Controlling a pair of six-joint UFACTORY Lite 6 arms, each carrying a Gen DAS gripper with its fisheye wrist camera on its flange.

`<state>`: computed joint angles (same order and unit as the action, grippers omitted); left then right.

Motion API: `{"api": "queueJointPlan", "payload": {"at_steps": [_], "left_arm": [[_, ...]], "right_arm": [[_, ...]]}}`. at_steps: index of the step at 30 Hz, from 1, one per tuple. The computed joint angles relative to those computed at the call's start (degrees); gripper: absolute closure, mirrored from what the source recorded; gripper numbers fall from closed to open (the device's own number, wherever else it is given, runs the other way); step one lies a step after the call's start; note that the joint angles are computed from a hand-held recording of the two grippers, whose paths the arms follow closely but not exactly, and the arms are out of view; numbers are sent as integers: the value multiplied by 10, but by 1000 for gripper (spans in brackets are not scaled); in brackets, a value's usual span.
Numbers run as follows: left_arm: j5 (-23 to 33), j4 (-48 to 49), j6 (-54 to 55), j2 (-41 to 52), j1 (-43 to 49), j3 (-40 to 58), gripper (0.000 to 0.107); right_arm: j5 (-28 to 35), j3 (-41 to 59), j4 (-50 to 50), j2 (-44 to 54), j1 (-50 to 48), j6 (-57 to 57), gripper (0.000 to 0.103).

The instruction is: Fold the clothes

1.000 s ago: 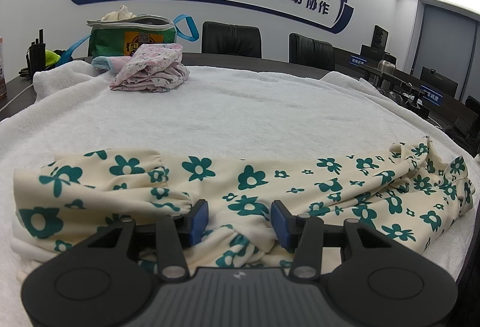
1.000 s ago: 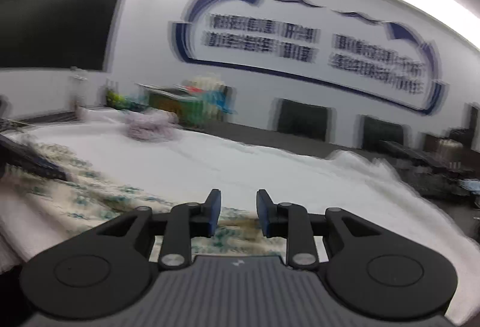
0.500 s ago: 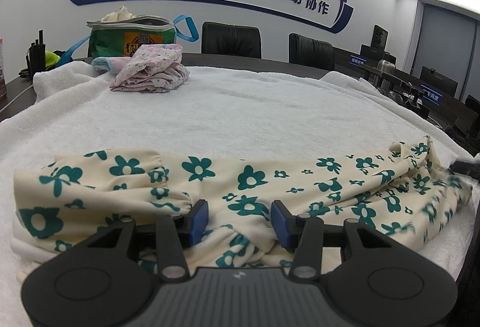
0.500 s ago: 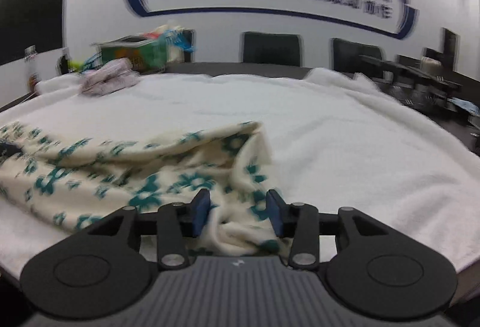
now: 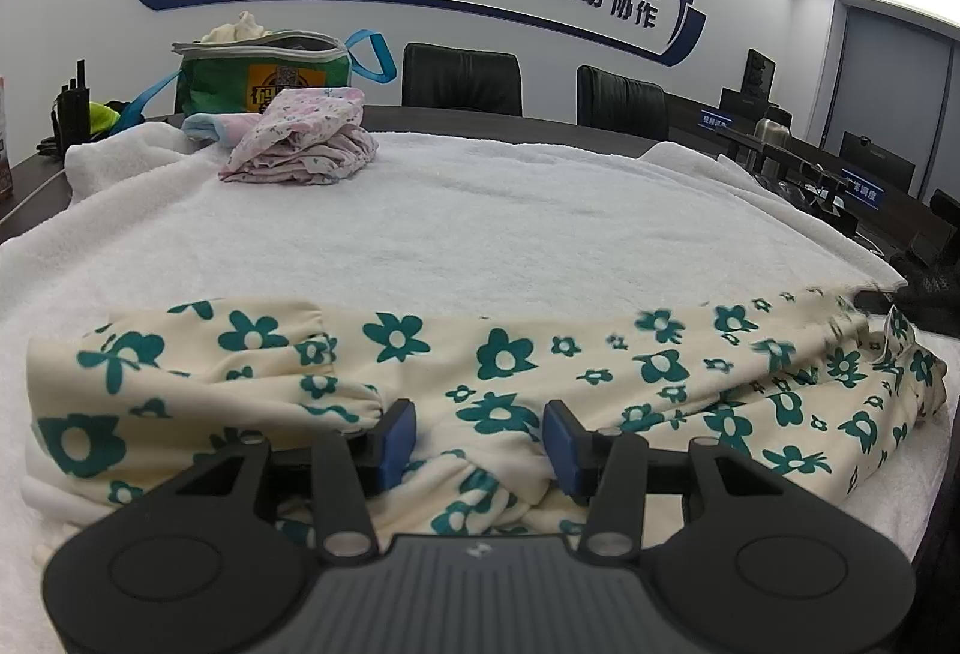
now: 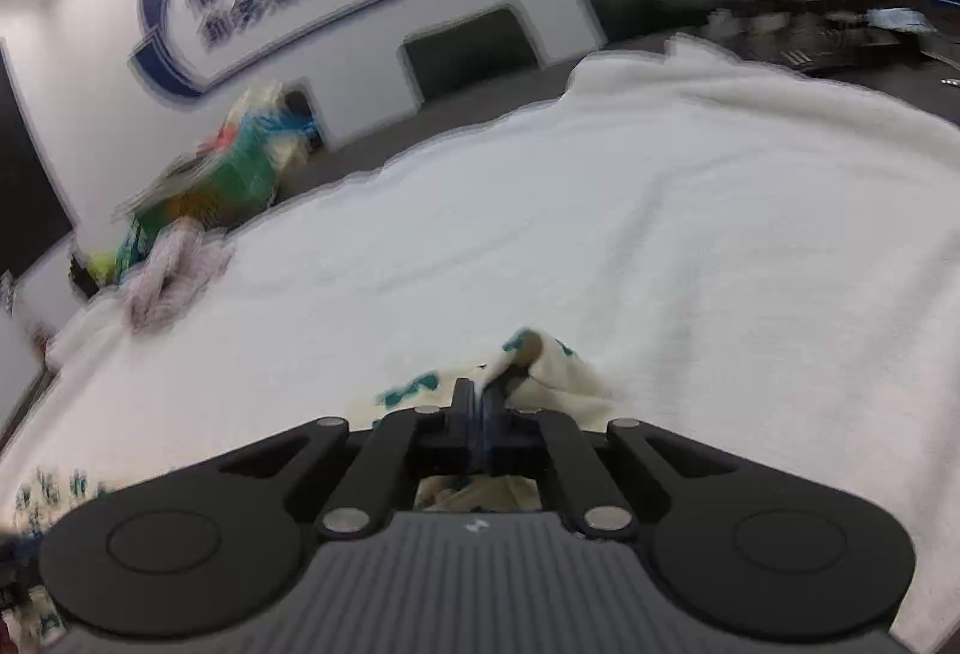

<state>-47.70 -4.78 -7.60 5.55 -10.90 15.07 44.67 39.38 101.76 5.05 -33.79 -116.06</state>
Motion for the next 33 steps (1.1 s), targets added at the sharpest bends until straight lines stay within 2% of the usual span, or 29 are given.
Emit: {"api": "queueJointPlan", "payload": {"at_steps": [3, 6, 7, 10, 12, 13, 14, 16, 17, 20, 21, 22, 23, 25, 27, 30, 33], "left_arm": [[0, -2, 2, 3, -1, 2, 61], [-2, 2, -1, 4, 1, 2, 61], [-2, 2, -1, 4, 1, 2, 61], [-2, 3, -2, 4, 1, 2, 61], [-2, 3, -1, 4, 2, 2, 61], [-2, 3, -1, 4, 2, 2, 61], [-2, 3, -1, 4, 1, 2, 61], [-3, 1, -1, 5, 0, 2, 61], [-3, 2, -1, 5, 1, 2, 61], [-3, 3, -2, 5, 2, 3, 61], [-3, 3, -2, 5, 2, 3, 61], [-3, 3, -2, 5, 2, 3, 61], [-3, 4, -2, 5, 2, 2, 61], [-3, 4, -3, 4, 0, 1, 61], [-3, -1, -1, 3, -3, 0, 61], [-3, -2, 0, 3, -4, 0, 61], [-3, 2, -2, 3, -2, 0, 61]], "right_arm": [[3, -108, 66, -69, -28, -113, 101], [-27, -163, 94, -129, -25, -152, 100], [-19, -164, 72, -142, -38, -132, 95], [4, -143, 9, -177, -83, -65, 65], [13, -112, 7, -179, -99, -61, 61], [14, -88, 9, -166, -98, -63, 52], [7, -44, -6, -128, -86, -54, 36], [-9, 71, -75, -24, -53, 11, 30], [-16, 131, -116, 32, -35, 59, 30], [46, 303, -276, 185, -9, 226, 32], [62, 334, -304, 214, -2, 248, 38], [58, 340, -321, 223, 5, 255, 66], [47, 335, -328, 223, 12, 255, 98], [3, 262, -270, 164, 3, 227, 97], [-30, 170, -158, 84, -19, 176, 101], [-46, 73, -87, 1, -35, 106, 101], [-124, 39, 2, 16, 9, 9, 98]]}}
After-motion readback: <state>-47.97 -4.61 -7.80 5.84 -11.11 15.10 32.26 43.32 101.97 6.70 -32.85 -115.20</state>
